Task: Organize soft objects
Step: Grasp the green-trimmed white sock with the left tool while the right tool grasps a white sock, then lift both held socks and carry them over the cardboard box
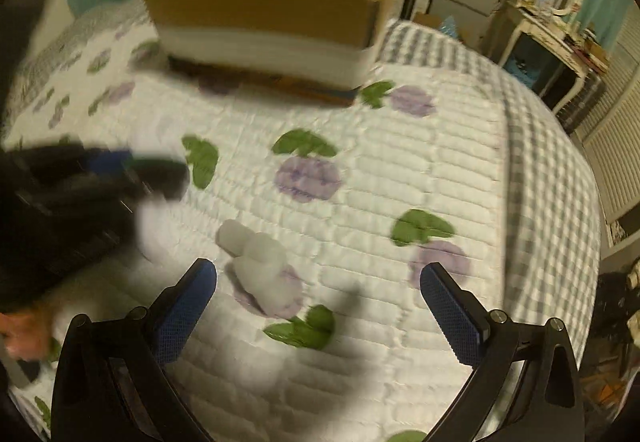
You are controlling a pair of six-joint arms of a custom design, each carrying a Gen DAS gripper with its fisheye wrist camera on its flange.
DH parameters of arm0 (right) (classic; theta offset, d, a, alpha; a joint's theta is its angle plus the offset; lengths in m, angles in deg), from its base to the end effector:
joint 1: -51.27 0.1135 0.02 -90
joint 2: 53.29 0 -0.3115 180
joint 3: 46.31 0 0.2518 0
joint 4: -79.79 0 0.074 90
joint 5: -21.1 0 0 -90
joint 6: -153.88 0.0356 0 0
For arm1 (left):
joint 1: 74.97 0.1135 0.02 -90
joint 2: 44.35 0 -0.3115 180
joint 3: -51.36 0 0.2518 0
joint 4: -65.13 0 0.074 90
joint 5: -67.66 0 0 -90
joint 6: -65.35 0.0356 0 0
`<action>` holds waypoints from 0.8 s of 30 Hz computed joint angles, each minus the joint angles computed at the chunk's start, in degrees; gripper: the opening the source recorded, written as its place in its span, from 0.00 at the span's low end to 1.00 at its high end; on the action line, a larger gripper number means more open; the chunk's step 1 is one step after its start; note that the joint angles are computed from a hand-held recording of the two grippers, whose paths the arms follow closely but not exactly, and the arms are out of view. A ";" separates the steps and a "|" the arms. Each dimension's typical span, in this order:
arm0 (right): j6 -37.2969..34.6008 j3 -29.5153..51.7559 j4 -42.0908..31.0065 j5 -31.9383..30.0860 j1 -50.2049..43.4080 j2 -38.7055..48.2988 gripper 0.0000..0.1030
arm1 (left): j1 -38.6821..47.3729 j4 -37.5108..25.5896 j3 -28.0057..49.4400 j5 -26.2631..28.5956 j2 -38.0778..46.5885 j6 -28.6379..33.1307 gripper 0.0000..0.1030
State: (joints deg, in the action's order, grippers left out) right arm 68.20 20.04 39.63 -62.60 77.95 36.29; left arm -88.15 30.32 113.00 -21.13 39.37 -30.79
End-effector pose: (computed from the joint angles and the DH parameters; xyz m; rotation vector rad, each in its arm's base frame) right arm 0.2681 0.1304 0.2279 -0.4828 2.6215 0.0271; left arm 0.2716 -0.0644 0.2367 0.1659 2.5657 -0.1550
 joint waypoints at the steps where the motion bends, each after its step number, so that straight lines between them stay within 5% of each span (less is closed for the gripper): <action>1: -0.29 0.54 -0.12 0.04 0.51 1.36 0.99 | 0.99 -0.07 0.39 0.08 -0.04 0.66 0.25; 8: -0.52 3.11 -0.51 -0.31 2.59 8.71 0.88 | 6.68 -0.86 1.42 1.15 -2.41 4.24 0.25; 13: 3.84 2.46 -0.71 -3.79 0.78 7.49 0.27 | 7.82 -2.08 1.39 1.67 -5.25 5.07 0.25; 24: 12.21 -0.25 -2.71 -1.01 5.49 -6.71 0.25 | 8.63 -7.43 2.58 2.83 -15.33 6.45 0.25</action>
